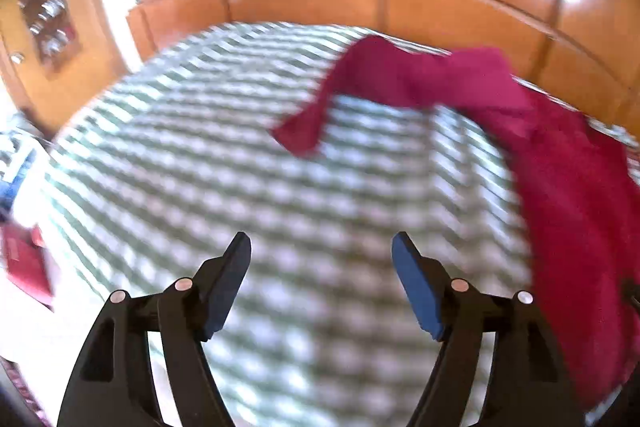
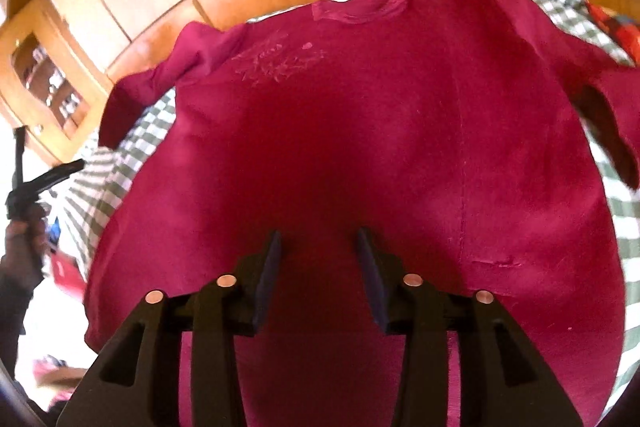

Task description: Fold small clothes

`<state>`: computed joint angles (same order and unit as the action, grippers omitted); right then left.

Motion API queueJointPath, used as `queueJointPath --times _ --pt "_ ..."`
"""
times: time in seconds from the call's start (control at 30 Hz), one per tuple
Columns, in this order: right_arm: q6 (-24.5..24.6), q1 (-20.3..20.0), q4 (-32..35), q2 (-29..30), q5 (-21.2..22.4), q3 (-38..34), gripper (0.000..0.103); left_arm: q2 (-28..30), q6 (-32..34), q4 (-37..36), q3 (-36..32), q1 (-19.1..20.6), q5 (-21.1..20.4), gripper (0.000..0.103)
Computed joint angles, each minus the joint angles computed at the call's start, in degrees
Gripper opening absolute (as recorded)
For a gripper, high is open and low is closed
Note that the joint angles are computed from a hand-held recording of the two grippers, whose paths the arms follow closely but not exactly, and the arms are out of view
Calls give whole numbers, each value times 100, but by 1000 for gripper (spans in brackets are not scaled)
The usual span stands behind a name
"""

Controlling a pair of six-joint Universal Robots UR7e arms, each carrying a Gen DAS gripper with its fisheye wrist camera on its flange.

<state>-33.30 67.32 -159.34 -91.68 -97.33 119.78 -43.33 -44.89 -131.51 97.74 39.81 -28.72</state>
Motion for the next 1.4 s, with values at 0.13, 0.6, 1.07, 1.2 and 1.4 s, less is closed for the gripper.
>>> queueJointPath --times 0.13,0.6,1.07,1.2,1.4 --pt "5 132 -128 110 -231 -20 51 613 606 -114 -714 352 653 74" --pt "-146 380 -381 348 -743 -69 63 -69 1982 -1601 -946 728 -1348 4" --pt "-1 547 -768 502 -1135 -11 63 318 -437 984 -3233 1829 -1979 4" --pt "-48 573 -862 539 -1200 10 68 448 -773 591 -3337 2052 -2203 19" --pt "-322 725 -1222 726 -1546 62 78 9 -559 -630 -2484 2040 -1805 75"
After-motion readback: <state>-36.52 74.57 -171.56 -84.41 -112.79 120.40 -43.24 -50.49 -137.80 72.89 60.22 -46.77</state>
